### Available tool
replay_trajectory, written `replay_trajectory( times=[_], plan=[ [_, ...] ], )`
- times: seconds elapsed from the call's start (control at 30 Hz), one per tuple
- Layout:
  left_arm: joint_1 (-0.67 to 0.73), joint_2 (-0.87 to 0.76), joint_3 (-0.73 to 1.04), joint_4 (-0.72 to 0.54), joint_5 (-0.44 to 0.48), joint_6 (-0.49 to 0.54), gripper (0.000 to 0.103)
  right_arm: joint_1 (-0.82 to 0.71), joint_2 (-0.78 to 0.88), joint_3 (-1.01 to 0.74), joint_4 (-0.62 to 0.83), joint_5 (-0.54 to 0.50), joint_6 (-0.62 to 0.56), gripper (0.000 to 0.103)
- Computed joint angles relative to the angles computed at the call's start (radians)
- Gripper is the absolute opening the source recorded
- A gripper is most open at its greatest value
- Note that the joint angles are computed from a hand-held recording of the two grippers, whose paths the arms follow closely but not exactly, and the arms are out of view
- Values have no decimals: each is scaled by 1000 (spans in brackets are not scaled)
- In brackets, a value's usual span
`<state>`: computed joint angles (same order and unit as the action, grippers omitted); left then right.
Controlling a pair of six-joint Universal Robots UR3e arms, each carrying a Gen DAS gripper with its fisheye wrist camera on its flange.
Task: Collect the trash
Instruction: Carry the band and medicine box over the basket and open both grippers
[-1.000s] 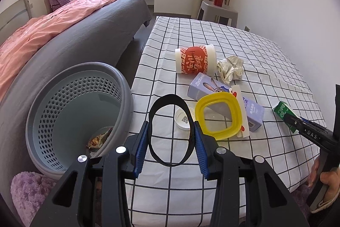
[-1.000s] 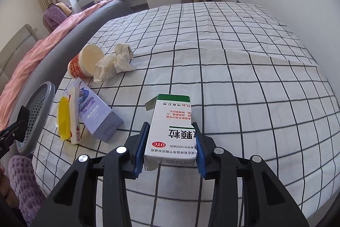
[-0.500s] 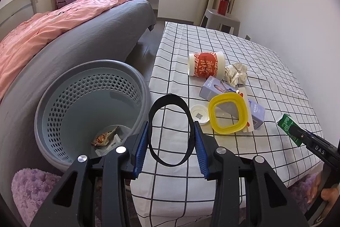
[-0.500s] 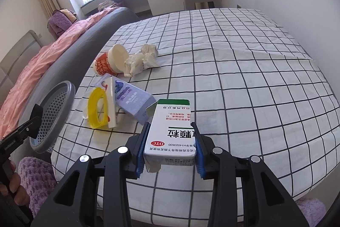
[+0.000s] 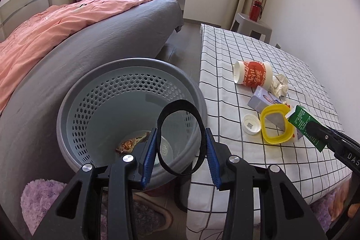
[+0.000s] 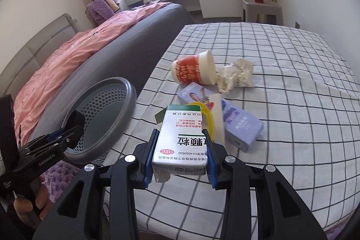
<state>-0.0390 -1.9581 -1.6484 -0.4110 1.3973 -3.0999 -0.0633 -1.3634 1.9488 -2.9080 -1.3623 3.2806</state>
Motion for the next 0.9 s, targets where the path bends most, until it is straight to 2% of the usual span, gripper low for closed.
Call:
replay_trajectory(
  times=[0.4, 0.77, 0.9],
  plan=[
    [111, -107, 130, -40, -7, 50, 40, 178, 357, -526, 163, 13, 0, 37],
    [167, -232, 284, -87, 6, 112, 40, 266, 676, -1033, 396, 37, -9, 37],
    [181, -264, 323, -108, 6, 115, 40, 282, 750, -1155, 462, 38, -14, 37]
  ],
)
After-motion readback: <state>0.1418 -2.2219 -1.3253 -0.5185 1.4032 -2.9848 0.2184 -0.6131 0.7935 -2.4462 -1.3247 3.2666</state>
